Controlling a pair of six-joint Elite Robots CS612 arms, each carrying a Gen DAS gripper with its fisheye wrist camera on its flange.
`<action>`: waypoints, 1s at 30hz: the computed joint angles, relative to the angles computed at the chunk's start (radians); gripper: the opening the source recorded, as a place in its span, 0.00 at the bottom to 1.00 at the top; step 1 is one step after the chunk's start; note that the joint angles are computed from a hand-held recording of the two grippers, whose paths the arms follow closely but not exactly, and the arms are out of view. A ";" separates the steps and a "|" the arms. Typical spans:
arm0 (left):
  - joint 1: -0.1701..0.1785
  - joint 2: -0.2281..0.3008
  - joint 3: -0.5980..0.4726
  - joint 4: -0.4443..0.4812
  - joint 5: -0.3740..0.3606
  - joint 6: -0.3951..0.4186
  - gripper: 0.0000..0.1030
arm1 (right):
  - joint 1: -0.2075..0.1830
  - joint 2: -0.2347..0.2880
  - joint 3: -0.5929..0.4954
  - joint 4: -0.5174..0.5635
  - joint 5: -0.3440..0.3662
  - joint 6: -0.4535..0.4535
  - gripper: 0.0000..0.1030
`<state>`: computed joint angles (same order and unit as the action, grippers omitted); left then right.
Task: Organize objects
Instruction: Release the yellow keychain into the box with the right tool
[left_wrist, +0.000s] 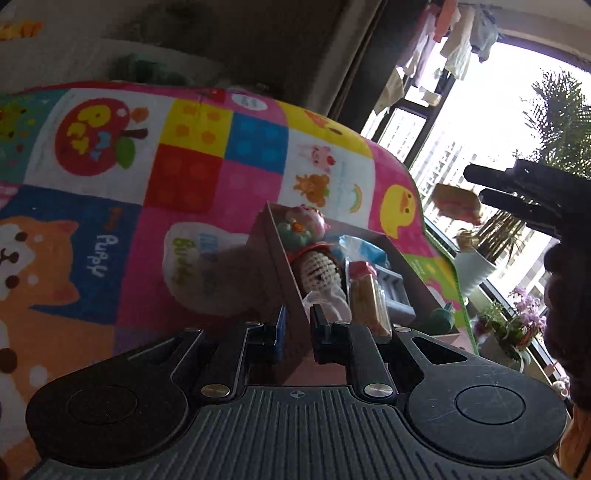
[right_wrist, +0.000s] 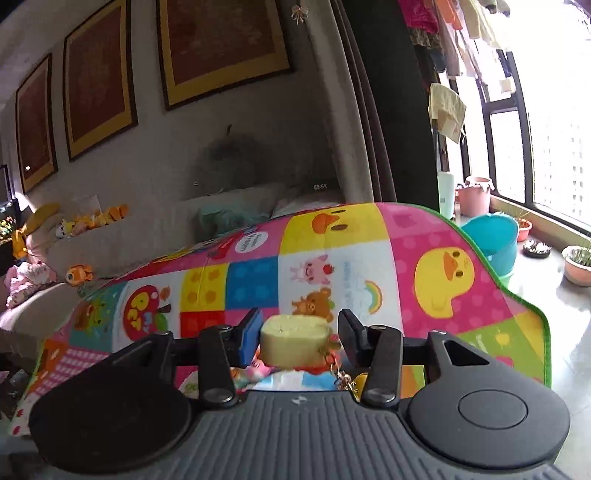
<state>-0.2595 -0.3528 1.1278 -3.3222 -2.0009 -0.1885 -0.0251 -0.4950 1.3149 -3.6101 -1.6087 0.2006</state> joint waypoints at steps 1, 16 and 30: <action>0.004 -0.001 0.005 0.002 -0.005 0.006 0.15 | 0.003 0.007 -0.023 0.023 -0.025 0.004 0.48; 0.011 0.020 -0.011 0.035 -0.078 -0.031 0.15 | -0.018 0.019 0.079 0.163 0.015 0.069 0.26; -0.016 -0.007 0.012 0.023 0.037 0.005 0.15 | -0.006 0.069 -0.007 0.179 0.166 -0.039 0.22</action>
